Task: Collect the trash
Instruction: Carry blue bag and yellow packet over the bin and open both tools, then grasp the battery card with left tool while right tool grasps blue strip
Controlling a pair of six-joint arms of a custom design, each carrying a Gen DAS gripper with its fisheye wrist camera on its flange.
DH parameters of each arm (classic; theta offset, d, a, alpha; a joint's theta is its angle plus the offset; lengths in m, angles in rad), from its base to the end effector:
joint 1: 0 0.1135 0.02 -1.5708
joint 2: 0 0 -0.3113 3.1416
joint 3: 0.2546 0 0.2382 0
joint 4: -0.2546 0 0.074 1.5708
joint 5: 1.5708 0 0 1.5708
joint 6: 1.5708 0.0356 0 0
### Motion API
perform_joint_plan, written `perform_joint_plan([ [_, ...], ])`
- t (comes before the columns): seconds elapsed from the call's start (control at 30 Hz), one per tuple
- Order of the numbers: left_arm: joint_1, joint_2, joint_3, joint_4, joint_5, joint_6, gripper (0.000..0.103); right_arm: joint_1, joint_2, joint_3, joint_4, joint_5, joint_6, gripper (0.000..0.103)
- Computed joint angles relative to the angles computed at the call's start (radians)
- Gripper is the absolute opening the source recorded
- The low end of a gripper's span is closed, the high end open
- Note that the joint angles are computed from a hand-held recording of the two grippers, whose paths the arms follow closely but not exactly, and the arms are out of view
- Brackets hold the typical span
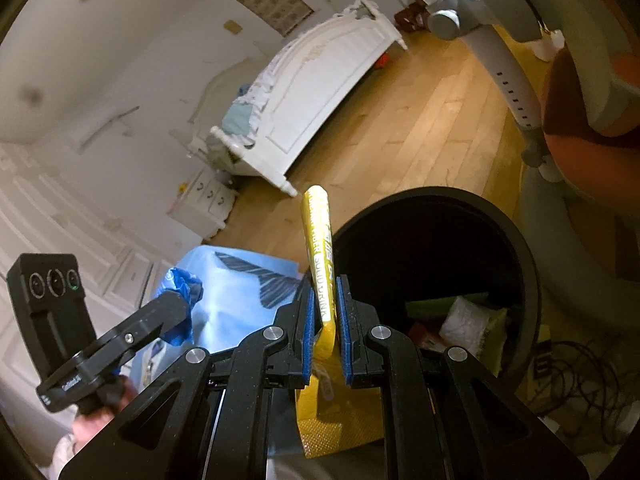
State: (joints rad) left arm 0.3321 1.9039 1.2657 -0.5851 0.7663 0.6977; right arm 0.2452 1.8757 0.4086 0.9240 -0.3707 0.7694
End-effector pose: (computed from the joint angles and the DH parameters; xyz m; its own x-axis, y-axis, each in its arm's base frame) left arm 0.3641 0.0994 0.2248 -0.6886 0.2521 -0.6799 0.5621 0.7779 -0.2809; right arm 0.2770 0.0826 0.1320 -0.7268 0.4866 -0.4847 -0.0299 0.6827 0.7301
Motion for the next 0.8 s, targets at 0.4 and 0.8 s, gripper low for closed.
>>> perform_joint_plan([
  [0.4, -0.024, -0.047, -0.047, 0.078, -0.07, -0.045, 0.095, 0.017, -0.019, -0.031, -0.025, 0.062, 0.042, 0.074],
  [0.8, 0.205, -0.145, -0.112, 0.082, -0.05, 0.072, 0.098, 0.206, -0.109, 0.061, -0.204, 0.174, 0.056, 0.077],
])
